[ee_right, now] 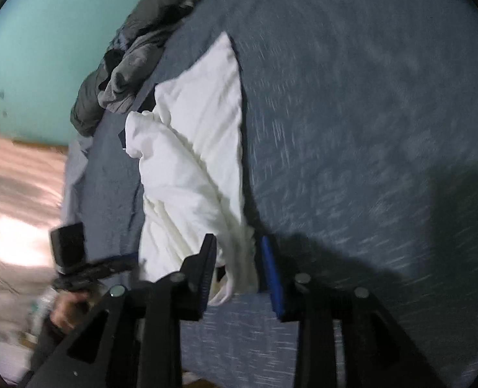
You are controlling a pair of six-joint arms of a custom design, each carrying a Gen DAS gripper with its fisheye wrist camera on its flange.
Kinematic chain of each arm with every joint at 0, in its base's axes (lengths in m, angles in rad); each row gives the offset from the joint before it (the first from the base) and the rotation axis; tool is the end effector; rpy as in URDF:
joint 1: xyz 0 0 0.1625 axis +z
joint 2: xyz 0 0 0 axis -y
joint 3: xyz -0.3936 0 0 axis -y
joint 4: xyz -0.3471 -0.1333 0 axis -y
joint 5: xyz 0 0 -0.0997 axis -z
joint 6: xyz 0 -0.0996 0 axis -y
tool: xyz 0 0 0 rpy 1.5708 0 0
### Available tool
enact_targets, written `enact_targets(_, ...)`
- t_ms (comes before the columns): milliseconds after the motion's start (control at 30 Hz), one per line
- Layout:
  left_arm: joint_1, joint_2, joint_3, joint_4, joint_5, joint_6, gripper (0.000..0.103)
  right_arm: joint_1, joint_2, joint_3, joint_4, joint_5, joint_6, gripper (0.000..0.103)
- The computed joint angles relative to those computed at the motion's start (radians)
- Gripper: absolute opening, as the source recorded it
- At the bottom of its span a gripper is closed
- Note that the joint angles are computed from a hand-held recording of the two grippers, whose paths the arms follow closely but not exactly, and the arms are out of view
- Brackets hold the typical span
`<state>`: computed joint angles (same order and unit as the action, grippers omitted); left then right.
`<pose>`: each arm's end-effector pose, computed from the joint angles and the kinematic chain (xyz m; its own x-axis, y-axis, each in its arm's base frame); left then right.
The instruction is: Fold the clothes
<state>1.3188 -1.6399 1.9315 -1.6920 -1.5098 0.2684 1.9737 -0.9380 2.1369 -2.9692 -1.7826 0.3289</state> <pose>0.0386 -0.4092 0.3405 -0.8644 0.5027 -0.0130 0.4926 0.8516 0.1794 0.2900 -0.3938 0.0808 -0.9908 -0.0353 0.1310 -0.0679 0.9648 -0.2541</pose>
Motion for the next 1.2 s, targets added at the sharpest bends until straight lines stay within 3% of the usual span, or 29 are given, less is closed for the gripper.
enact_targets(267,0.000,0.002,-0.022,-0.117,0.030,0.007,0.035,0.090,0.085,-0.142,0.109,-0.070,-0.166,0.030)
enact_targets(633,0.057,0.044,-0.098,-0.219,0.064,0.066,0.037,0.194,0.390,-0.564,0.359,-0.214,-0.379,0.030)
enact_targets(833,0.111,0.077,-0.131,-0.264,0.057,0.113,0.042,0.212,0.535,-0.759,0.474,-0.268,-0.433,0.030)
enact_targets(1067,0.164,0.101,-0.149,-0.299,0.030,0.170,0.043,0.225,0.628,-0.860,0.539,-0.356,-0.494,0.030)
enact_targets(1133,0.179,0.101,-0.150,-0.314,0.012,0.182,0.043,0.224,0.639,-0.869,0.543,-0.371,-0.503,0.027)
enact_targets(1200,0.195,0.102,-0.152,-0.327,-0.005,0.190,0.044,0.220,0.641,-0.871,0.543,-0.383,-0.497,0.013)
